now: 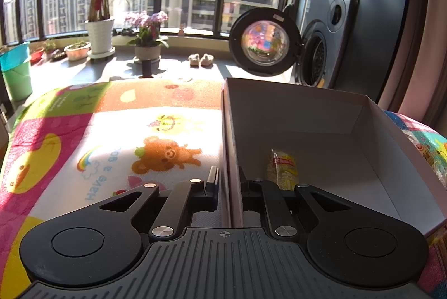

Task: Organize objects
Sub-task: 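Move the right tool over the snack pile toward the wafer roll tray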

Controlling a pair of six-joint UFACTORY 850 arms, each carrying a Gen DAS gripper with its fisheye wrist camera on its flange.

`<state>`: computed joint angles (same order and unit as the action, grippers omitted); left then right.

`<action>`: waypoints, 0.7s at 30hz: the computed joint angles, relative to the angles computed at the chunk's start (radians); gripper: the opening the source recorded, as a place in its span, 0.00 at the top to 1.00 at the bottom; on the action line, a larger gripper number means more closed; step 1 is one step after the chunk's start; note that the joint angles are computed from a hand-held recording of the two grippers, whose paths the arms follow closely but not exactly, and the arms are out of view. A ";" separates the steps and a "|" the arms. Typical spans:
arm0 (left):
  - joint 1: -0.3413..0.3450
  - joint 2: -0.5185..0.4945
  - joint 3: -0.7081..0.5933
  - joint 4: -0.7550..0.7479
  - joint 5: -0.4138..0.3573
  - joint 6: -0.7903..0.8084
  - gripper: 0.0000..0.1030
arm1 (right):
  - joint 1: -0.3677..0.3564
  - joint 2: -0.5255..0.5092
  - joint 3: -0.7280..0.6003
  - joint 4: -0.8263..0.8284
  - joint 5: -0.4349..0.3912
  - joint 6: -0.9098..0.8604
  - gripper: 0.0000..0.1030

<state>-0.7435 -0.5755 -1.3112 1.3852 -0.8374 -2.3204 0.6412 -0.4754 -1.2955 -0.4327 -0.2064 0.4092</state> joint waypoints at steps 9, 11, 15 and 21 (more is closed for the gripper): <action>-0.002 -0.001 -0.001 0.000 -0.005 0.004 0.87 | 0.010 0.019 0.022 -0.122 0.015 0.106 0.60; -0.002 0.000 0.001 0.005 -0.001 -0.002 0.87 | 0.009 0.011 0.011 -0.141 0.025 0.125 0.58; -0.001 0.003 0.006 0.013 0.005 -0.014 0.87 | 0.010 -0.039 -0.050 -0.120 0.021 0.123 0.55; 0.000 0.008 0.013 0.023 0.011 -0.027 0.87 | 0.015 -0.100 -0.132 -0.020 -0.014 0.046 0.58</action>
<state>-0.7439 -0.5678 -1.2986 1.4077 -0.8264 -2.3474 0.6561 -0.5749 -1.4277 -0.4530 -0.2206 0.4548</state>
